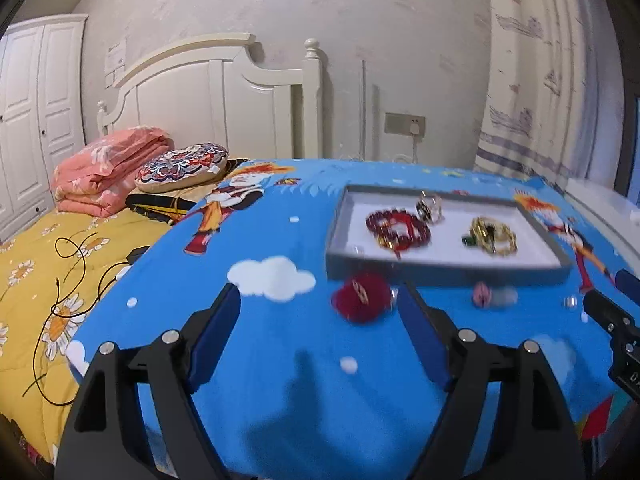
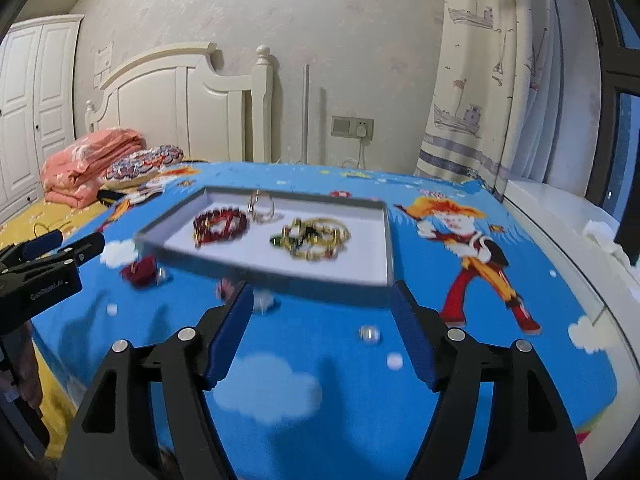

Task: Organize jewelry
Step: 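Withdraw both tools from the tray toward the remaining jewelry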

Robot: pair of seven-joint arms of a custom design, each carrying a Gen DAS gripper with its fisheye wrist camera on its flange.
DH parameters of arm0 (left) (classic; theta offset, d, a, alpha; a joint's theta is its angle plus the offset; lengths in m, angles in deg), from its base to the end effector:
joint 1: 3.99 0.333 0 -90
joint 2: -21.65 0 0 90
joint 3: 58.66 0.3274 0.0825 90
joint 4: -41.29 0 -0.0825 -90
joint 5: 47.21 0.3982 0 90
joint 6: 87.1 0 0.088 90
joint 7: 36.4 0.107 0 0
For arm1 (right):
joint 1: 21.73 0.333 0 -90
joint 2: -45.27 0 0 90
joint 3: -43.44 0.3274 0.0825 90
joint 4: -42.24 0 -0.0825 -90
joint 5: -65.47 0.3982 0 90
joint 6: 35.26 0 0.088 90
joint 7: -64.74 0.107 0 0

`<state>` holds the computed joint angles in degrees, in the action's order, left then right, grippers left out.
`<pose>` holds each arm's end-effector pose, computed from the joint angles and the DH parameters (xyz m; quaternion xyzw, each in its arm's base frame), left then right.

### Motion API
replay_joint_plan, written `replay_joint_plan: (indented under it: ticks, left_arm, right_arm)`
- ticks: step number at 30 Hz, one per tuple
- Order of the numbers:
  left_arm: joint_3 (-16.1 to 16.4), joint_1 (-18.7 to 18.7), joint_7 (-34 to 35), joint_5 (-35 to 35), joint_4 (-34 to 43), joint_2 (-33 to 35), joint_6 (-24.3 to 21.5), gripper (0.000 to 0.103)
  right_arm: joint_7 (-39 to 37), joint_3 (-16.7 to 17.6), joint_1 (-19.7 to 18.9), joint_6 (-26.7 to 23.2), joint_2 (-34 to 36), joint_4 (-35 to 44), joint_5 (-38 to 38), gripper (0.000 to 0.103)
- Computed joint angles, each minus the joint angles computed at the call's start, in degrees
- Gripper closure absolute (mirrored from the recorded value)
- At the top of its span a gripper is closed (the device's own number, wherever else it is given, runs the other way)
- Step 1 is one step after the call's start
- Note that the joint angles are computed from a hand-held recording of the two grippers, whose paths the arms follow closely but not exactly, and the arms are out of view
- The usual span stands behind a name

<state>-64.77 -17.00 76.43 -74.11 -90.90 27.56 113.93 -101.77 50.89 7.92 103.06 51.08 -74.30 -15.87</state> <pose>0.5556 -0.1334 0.4296 -0.5492 0.6629 -0.3805 0.3378 0.4925 0.3636 0.4327 -0.5661 0.6524 -0.3986 0.3081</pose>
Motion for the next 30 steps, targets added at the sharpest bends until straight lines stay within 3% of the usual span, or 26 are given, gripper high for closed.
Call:
replay_joint_plan:
  ticks: [9,14,19,22,26,30]
  left_arm:
    - [0.3,-0.9,2.0,1.0,-2.6,1.9,0.9,0.022]
    - [-2.1,4.4,-8.2,12.1,-3.6,2.3,2.3,0.018]
    - [-1.6,5.2,-11.2,16.1,-3.3,3.6,5.6,0.017]
    - [-1.8,5.8,-13.0,18.3,-2.3,4.2,4.3,0.016]
    - [1.0,1.5,-7.9,12.4,0.0,5.2,2.6,0.015]
    - [1.2,0.9,-6.0,12.0,1.4,6.1,3.0,0.015]
  right_arm:
    - [3.2,0.9,0.7,-1.6,-1.3,-5.4,0.5,0.036]
    - [7.3,1.3,0.6,-4.2,-2.7,-7.8,0.1,0.036]
    - [8.4,1.2,-0.3,-4.9,-2.6,-8.0,0.4,0.036]
    - [8.9,0.8,-0.9,-4.1,-1.8,-7.4,-0.2,0.036]
    - [9.2,0.5,-1.2,-2.5,-1.3,-7.3,-3.1,0.036]
    - [8.4,0.1,-1.5,-1.2,-0.3,-6.3,-5.5,0.036]
